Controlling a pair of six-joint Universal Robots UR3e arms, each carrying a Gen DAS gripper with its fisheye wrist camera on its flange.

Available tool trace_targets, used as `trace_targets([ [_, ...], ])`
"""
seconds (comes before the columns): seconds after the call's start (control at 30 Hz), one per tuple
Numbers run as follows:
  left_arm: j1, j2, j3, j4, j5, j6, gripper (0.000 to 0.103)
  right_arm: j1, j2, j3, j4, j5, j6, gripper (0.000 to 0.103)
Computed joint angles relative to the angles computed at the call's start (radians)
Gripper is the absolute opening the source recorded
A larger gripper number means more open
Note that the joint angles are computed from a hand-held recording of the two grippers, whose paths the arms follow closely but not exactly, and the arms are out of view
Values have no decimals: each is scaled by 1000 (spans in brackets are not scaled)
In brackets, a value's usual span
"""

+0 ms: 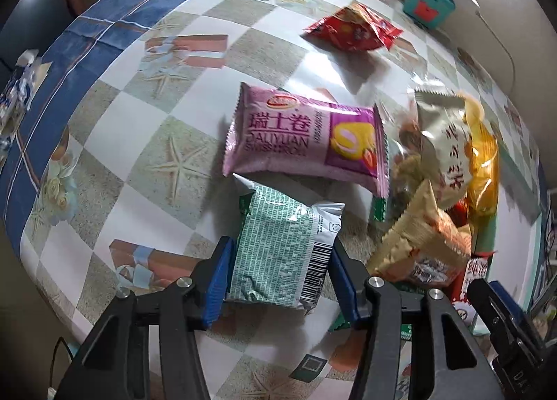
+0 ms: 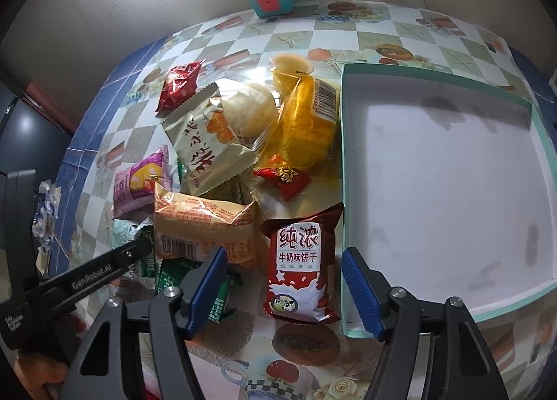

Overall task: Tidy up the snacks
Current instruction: 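Grasp the green-white wafer pack with the left gripper while the right grasps the red-white biscuit pack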

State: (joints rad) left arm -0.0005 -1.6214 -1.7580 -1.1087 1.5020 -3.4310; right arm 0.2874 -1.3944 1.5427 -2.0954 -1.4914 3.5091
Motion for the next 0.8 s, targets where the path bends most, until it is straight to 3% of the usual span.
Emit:
trace_targets([
  [0.27,54,12,-11,-1,-44,42,56,-8,-20,7,11,25,-24,62],
  [0.8,6,-40,41,0,-40,-4,56,53,77,-66,85,-29,-71,52],
])
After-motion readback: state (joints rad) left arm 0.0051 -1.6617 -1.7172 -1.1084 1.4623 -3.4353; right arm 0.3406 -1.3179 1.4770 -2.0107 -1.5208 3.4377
